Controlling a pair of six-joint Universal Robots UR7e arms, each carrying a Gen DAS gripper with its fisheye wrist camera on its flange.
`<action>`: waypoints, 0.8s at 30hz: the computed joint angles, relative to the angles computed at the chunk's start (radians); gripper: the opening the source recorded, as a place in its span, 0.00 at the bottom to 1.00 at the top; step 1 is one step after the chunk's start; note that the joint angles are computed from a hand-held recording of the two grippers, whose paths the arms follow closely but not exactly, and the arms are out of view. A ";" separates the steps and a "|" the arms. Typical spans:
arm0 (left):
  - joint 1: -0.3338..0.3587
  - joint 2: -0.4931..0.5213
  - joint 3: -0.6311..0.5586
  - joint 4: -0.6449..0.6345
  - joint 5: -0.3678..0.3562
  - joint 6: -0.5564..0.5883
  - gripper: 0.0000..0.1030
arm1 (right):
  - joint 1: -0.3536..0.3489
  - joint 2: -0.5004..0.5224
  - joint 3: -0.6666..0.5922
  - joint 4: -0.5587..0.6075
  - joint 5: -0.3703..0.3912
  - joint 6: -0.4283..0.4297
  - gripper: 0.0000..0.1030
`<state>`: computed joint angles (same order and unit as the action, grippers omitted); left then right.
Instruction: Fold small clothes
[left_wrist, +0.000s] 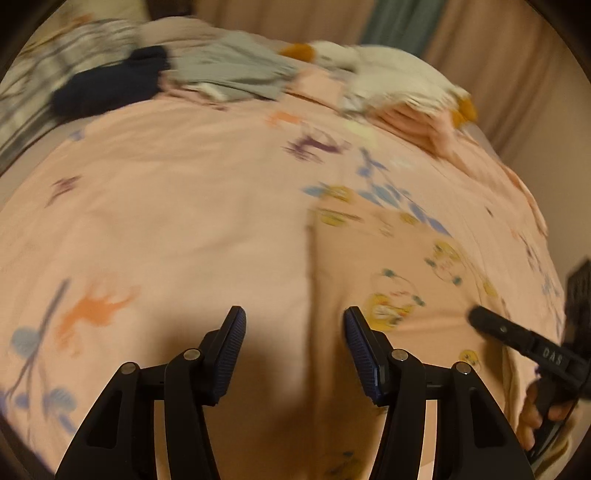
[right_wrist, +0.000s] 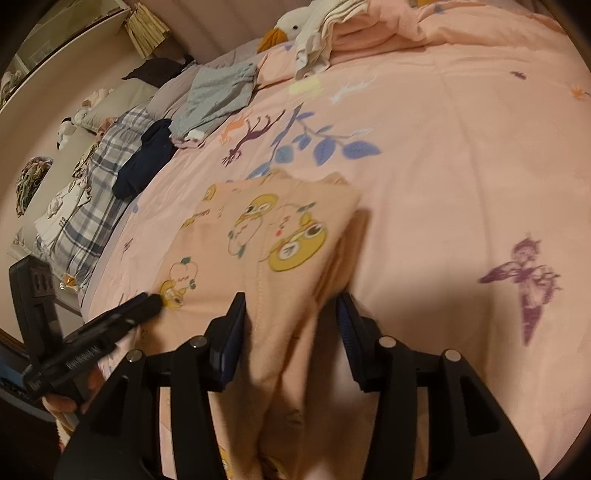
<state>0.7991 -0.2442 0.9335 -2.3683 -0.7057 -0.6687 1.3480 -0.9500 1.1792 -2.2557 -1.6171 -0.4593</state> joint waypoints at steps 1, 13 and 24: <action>-0.007 -0.010 0.006 0.044 0.038 -0.040 0.52 | 0.002 -0.006 0.009 -0.027 -0.021 -0.004 0.47; -0.048 0.014 0.011 -0.284 -0.171 0.291 0.51 | 0.001 -0.080 0.057 -0.089 0.136 0.010 0.50; 0.002 0.122 -0.216 0.151 -0.203 0.052 0.51 | 0.005 0.000 -0.007 0.108 0.107 -0.012 0.28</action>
